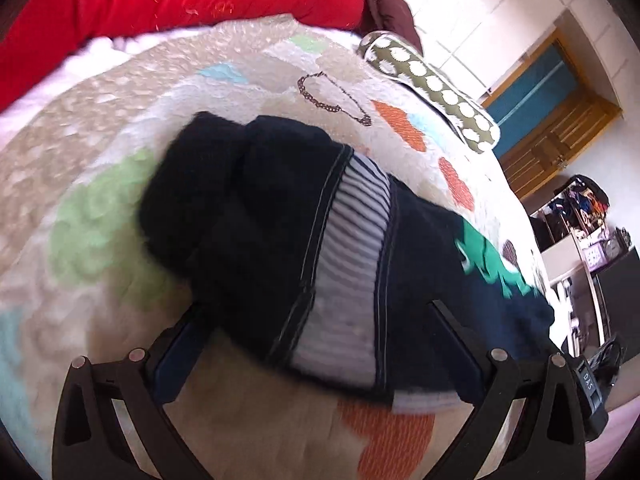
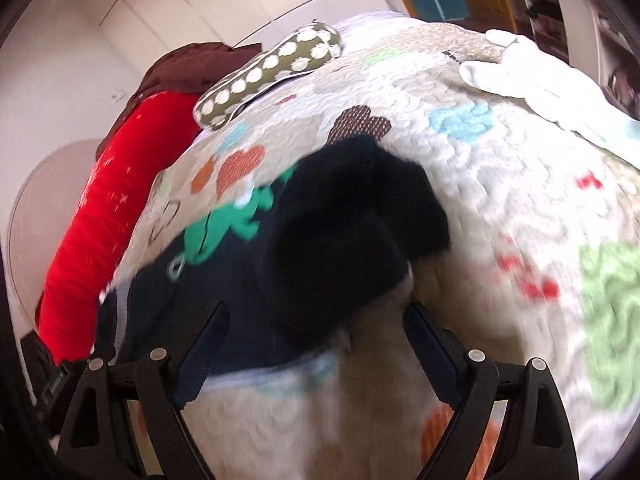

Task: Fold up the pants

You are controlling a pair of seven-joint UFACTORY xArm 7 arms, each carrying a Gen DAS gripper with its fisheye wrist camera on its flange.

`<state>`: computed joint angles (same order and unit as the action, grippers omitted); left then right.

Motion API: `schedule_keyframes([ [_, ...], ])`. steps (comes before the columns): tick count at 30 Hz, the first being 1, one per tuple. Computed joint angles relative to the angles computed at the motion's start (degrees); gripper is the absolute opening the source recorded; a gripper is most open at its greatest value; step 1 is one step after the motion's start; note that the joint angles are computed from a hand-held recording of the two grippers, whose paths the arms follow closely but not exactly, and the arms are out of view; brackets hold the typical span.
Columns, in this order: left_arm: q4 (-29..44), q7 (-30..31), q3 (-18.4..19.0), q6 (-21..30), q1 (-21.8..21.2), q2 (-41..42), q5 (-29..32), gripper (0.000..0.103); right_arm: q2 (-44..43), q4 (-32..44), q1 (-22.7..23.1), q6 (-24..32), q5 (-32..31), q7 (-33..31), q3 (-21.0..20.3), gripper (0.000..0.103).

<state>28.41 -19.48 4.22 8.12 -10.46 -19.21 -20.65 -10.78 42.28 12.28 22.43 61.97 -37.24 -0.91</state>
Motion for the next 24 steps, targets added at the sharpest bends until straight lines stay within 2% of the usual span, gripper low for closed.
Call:
schedule_keyframes([
  [2,2.0,-5.5,-2.8,0.7,3.7,2.5,4.2,0.101,3.5,3.3,-0.1,-1.0,1.1,1.1,0.3,0.085],
  [3,3.3,-7.9,-6.0,2.0,7.2,3.3,6.7,0.079,5.7,5.2,-0.5,-2.2,0.5,2.8,0.8,0.068],
  [4,4.5,-8.0,-6.8,3.8,8.3,4.0,7.8,0.034,6.5,5.9,-1.0,-2.8,-0.9,4.4,1.3,0.040],
  [5,5.8,-5.6,-5.6,5.7,7.0,4.2,6.4,0.018,7.7,7.5,-2.8,-0.9,-1.3,5.1,2.2,0.029],
  [6,6.0,-2.1,-2.0,6.8,3.3,3.7,2.7,0.015,8.5,9.0,-2.7,3.3,0.7,4.9,0.6,0.023],
  [7,5.3,0.5,0.4,6.3,1.1,2.5,-0.5,0.014,8.4,9.3,-3.7,5.5,2.7,4.1,0.6,0.021],
  [11,2.0,1.3,0.1,7.1,1.1,-3.3,-2.5,0.013,3.0,5.9,-5.0,6.3,2.9,2.8,1.2,0.020],
  [16,-4.1,-3.5,-4.3,10.6,3.0,-15.0,1.8,0.013,-5.5,0.6,-4.5,9.2,0.2,2.5,-1.3,0.019],
  [21,-11.9,-12.0,-10.1,15.2,5.0,-30.4,7.1,0.013,-16.7,-7.4,-4.4,14.2,-3.0,2.8,-6.0,0.019],
  [24,-14.7,-16.3,-12.4,18.7,5.6,-33.4,10.3,0.017,-19.8,-11.8,-4.7,14.9,-5.6,3.4,-7.5,0.023],
])
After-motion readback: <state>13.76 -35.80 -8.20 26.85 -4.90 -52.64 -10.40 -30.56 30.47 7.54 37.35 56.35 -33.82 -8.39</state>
